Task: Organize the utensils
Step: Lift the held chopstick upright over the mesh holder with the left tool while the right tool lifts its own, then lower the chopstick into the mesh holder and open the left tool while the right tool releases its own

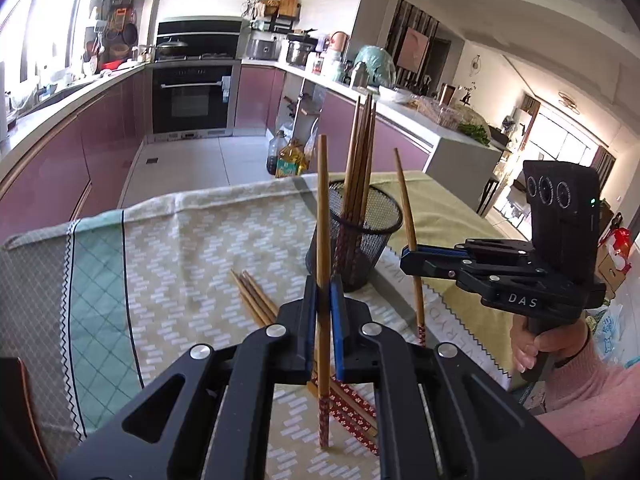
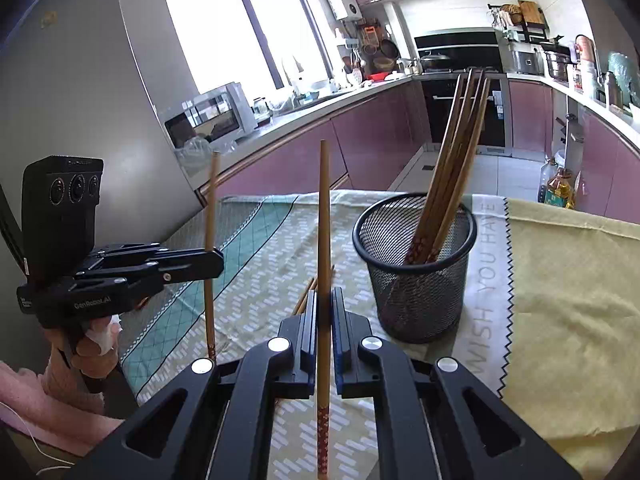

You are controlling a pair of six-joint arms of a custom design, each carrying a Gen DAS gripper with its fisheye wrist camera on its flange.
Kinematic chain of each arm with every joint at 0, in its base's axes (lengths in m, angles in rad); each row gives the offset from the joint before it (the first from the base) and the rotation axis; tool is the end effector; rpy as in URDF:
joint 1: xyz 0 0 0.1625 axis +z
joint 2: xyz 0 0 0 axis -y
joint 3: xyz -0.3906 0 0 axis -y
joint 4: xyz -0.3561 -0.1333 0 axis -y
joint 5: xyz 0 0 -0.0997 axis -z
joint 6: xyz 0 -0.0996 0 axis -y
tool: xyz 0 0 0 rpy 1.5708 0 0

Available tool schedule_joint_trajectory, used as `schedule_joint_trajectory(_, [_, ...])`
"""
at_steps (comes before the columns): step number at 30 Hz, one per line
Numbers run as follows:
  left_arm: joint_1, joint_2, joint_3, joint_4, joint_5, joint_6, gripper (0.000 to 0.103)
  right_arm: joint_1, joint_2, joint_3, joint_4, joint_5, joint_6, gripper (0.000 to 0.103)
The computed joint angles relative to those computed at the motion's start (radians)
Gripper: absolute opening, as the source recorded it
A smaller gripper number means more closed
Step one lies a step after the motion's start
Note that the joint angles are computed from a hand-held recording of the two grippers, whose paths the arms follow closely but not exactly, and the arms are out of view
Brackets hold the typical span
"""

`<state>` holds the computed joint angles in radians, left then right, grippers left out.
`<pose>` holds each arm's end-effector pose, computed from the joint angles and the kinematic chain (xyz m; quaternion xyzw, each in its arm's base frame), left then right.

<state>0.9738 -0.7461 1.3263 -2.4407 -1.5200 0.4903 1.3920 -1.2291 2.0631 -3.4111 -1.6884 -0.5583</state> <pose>-0.2839 -0.6638 0.1656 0.5085 0.8485 -0.1454 0.0174 0.0295 -0.5206 0.2981 0.1371 -0.8642 0.4305 0.2214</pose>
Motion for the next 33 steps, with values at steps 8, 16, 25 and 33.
schedule_joint_trajectory(8, [-0.005,0.000,-0.041,-0.012,-0.060,-0.001,0.007,0.004,-0.037,0.013,-0.044,0.024,-0.009,0.006])
schedule_joint_trajectory(16, [-0.014,0.035,-0.102,-0.038,-0.091,-0.020,0.007,0.020,-0.054,-0.014,-0.054,0.029,-0.028,0.006])
schedule_joint_trajectory(25, [-0.037,0.073,-0.168,-0.055,-0.125,-0.025,0.007,0.052,-0.077,-0.054,-0.065,0.023,-0.054,0.006])
schedule_joint_trajectory(33, [-0.063,0.113,-0.232,-0.065,-0.137,-0.029,0.007,0.074,-0.074,-0.094,-0.082,0.021,-0.065,0.006])
